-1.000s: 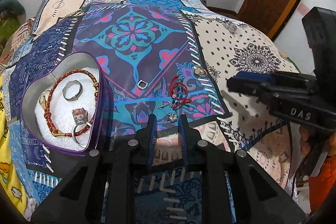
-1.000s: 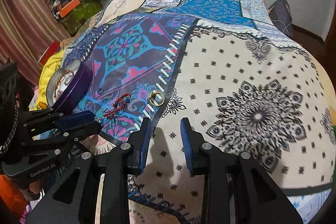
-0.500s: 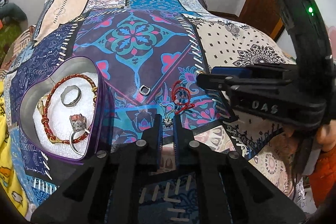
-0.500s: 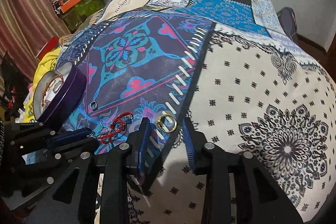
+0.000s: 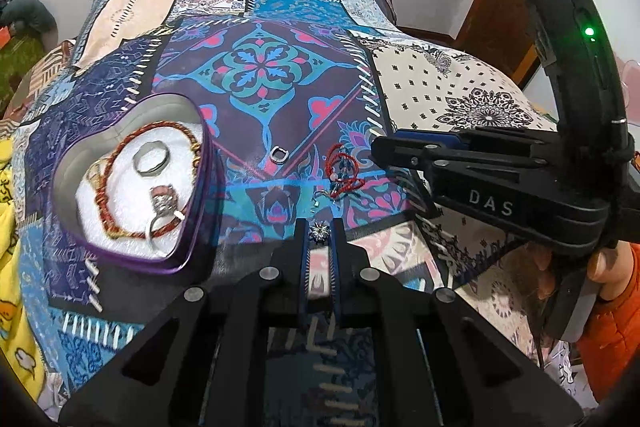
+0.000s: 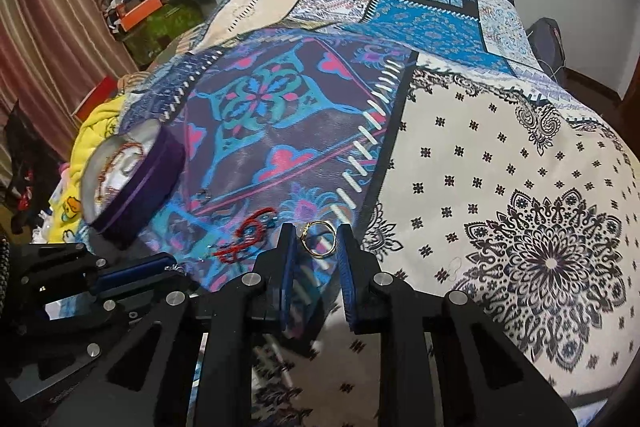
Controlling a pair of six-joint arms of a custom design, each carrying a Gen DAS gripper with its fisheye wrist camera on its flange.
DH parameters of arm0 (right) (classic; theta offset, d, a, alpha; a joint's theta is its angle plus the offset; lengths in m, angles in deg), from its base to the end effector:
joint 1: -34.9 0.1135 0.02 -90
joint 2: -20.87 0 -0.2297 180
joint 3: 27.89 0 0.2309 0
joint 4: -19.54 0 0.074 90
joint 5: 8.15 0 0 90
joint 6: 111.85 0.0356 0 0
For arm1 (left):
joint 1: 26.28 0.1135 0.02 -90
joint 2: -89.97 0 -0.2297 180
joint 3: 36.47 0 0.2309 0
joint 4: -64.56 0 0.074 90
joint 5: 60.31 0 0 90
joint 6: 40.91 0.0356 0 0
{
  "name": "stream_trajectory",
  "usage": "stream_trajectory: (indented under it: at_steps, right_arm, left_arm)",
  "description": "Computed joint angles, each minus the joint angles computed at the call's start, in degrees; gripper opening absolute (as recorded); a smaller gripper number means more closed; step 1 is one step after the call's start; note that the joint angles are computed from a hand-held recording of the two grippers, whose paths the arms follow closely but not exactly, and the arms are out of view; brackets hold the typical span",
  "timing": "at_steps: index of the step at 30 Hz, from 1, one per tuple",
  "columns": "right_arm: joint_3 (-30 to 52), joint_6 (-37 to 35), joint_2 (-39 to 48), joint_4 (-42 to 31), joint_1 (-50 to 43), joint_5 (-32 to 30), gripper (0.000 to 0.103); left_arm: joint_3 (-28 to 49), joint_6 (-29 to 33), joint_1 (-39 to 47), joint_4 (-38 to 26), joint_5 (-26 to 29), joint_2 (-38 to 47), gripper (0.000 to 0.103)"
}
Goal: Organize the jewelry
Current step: 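Grasp the gold ring on the quilt with the right tool while the left tool grasps a small silver charm, then carry the gold ring toward the heart tin with the right tool while the left tool carries the charm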
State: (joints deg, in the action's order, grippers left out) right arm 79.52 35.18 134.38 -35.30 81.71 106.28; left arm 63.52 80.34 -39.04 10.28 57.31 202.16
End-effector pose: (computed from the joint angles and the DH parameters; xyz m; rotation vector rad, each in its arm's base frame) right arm 0.2796 0.2764 0.2066 0.3618 2.4735 0.1759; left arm 0.3617 -0.0988 0.1806 1.1025 2.3713 -0.5463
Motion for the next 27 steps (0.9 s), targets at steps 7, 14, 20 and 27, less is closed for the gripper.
stream_trajectory:
  at_steps: [7,14,20,27]
  right_arm:
    - [4.6,0.2,-0.9,-3.4,2.4,4.1,0.018]
    - [12.6,-1.3,0.2,-8.1,4.7,8.8,0.018]
    - [20.7,-2.6,2.4,-11.7,6.7,13.2,0.018]
    - [30.9,-5.0,6.7,-15.1,8.3,16.8,0.018]
  left_arm:
    - [0.4,0.2,2.3,-1.2,2.4,-3.6,0.008]
    - [2.2,0.0,5.2,-2.7,5.6,-7.0,0.008]
    - [4.0,0.4,7.9,-3.8,7.6,-8.8,0.008]
    - [7.8,0.3,11.6,-4.9,10.4,-8.5,0.008]
